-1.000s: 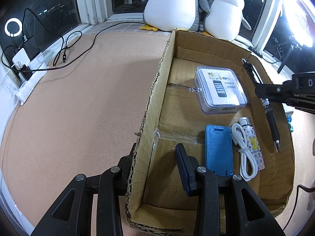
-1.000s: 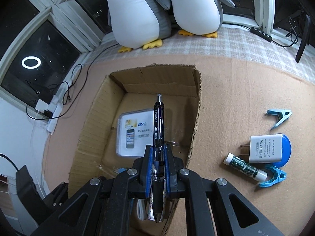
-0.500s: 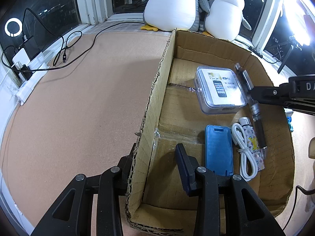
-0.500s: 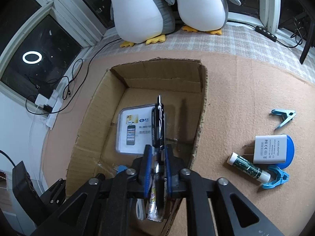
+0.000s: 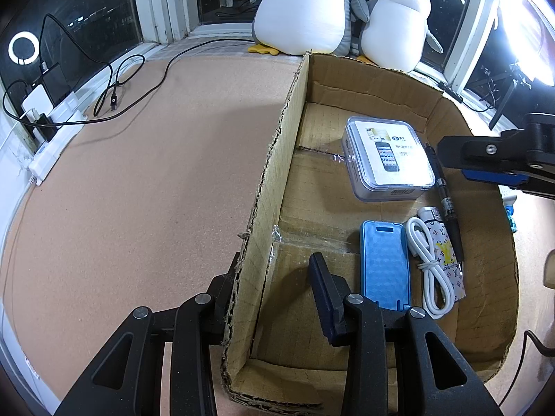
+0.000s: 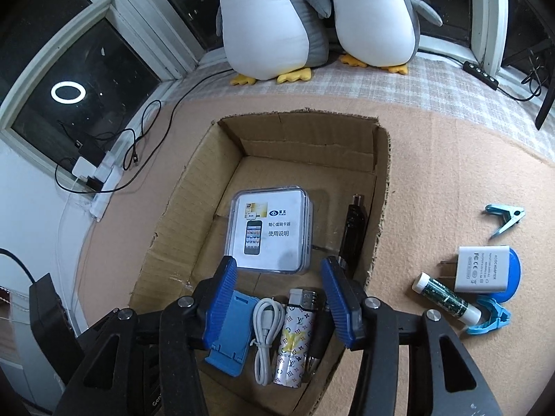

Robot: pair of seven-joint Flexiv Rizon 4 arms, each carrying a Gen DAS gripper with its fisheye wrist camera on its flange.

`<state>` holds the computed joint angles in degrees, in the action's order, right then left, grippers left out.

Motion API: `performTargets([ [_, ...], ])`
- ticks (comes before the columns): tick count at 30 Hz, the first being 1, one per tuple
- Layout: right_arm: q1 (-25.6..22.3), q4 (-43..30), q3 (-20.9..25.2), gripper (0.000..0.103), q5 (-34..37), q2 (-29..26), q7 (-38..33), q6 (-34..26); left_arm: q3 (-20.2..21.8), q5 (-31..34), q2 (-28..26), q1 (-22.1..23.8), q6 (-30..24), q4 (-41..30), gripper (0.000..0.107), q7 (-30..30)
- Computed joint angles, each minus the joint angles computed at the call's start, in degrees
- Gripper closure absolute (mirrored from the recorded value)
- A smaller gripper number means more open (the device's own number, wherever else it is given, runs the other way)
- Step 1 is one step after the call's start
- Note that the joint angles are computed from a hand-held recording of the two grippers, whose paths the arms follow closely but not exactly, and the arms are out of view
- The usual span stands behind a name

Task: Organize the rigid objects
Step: 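Carry the black pen into the box beside the lighter and release, then move the right tool to the blue clothespin and grasp it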

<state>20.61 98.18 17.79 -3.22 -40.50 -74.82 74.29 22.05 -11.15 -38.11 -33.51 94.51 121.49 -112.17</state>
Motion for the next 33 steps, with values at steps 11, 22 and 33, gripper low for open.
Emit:
performTargets([
  [11, -10.29, 7.39, 8.21, 0.056, 5.02, 4.50, -7.34, 6.89, 0.52, 0.42, -0.05, -0.35, -0.40, -0.14, 0.067, -0.21],
  [22, -13.23, 15.53, 3.21, 0.056, 3.71, 8.52, -13.19, 9.93, 1.62, 1.70, -0.12, -1.14, -1.84, -0.89, 0.067, -1.02],
  [33, -15.16, 13.13, 1.19, 0.056, -1.05, 4.54, -16.32, 8.47, 3.59, 4.70, -0.14, -2.49, -4.13, -2.07, 0.067, -3.66],
])
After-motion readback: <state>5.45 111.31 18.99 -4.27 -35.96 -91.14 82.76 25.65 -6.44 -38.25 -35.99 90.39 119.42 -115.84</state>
